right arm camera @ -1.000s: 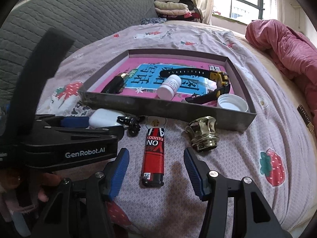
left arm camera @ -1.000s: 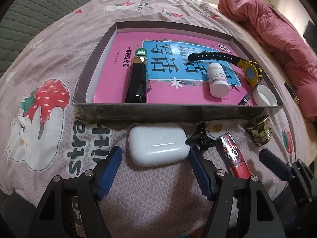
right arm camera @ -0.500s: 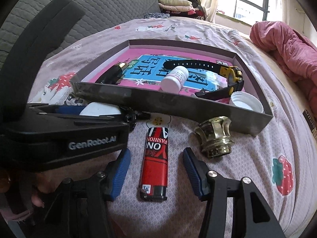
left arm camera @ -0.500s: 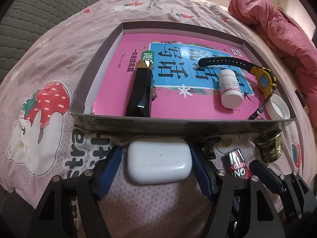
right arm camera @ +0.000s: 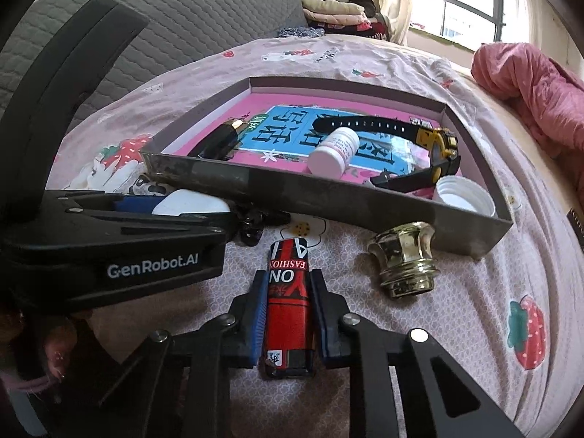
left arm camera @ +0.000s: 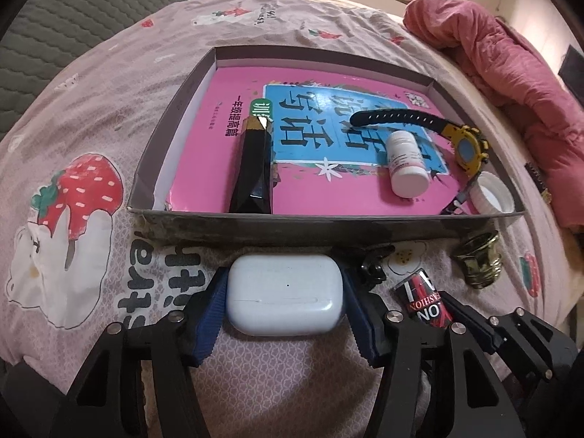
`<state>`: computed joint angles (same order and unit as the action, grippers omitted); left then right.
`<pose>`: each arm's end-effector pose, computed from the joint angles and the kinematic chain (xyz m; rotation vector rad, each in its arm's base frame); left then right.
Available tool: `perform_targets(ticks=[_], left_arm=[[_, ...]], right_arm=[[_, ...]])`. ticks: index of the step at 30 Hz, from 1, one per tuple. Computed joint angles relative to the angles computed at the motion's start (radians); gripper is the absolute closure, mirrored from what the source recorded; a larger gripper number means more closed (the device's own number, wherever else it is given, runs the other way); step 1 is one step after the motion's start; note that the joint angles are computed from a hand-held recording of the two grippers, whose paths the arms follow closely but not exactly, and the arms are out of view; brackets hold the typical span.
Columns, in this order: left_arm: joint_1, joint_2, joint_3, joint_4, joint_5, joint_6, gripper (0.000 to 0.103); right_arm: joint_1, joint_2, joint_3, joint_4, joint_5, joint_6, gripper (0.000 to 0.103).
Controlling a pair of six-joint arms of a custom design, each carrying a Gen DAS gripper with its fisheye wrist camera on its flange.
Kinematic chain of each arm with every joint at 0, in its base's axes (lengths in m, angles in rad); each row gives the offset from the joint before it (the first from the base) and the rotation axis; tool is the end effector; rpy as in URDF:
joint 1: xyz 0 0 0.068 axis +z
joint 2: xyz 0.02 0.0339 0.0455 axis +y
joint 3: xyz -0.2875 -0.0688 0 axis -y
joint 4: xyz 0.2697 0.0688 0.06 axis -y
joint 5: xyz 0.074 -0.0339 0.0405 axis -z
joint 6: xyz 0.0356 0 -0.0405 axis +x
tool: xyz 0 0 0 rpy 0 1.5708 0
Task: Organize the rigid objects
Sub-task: 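Close the left gripper on the earbuds case while the right gripper grasps the red lighter, then lift the earbuds case with the left gripper toward the tray while the right gripper lifts the lighter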
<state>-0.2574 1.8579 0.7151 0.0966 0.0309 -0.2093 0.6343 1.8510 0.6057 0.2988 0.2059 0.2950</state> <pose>0.3119 -0.0832 0.0739 0.0742 2.6299 -0.2029 0.2510 0.1756 0.0651 -0.3388 2.4701 0.1302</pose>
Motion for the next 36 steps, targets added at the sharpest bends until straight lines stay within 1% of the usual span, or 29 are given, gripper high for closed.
perform_targets(ticks=[6, 19, 30, 36], left_arm=[[0.008, -0.072, -0.046, 0.009, 0.016, 0.016, 0.041], [0.024, -0.258, -0.120, -0.021, 0.008, 0.031, 0.041], [0.035, -0.338, -0.122, -0.043, -0.004, 0.037, 0.041], [0.026, -0.338, -0.086, -0.041, -0.013, 0.040, 0.041]], right_arm=[[-0.027, -0.062, -0.042, 0.019, -0.038, 0.023, 0.080], [-0.017, -0.219, -0.116, 0.059, -0.007, 0.032, 0.080], [-0.055, -0.301, -0.143, 0.089, -0.002, 0.022, 0.080], [-0.090, -0.327, -0.142, 0.101, -0.007, 0.008, 0.080]])
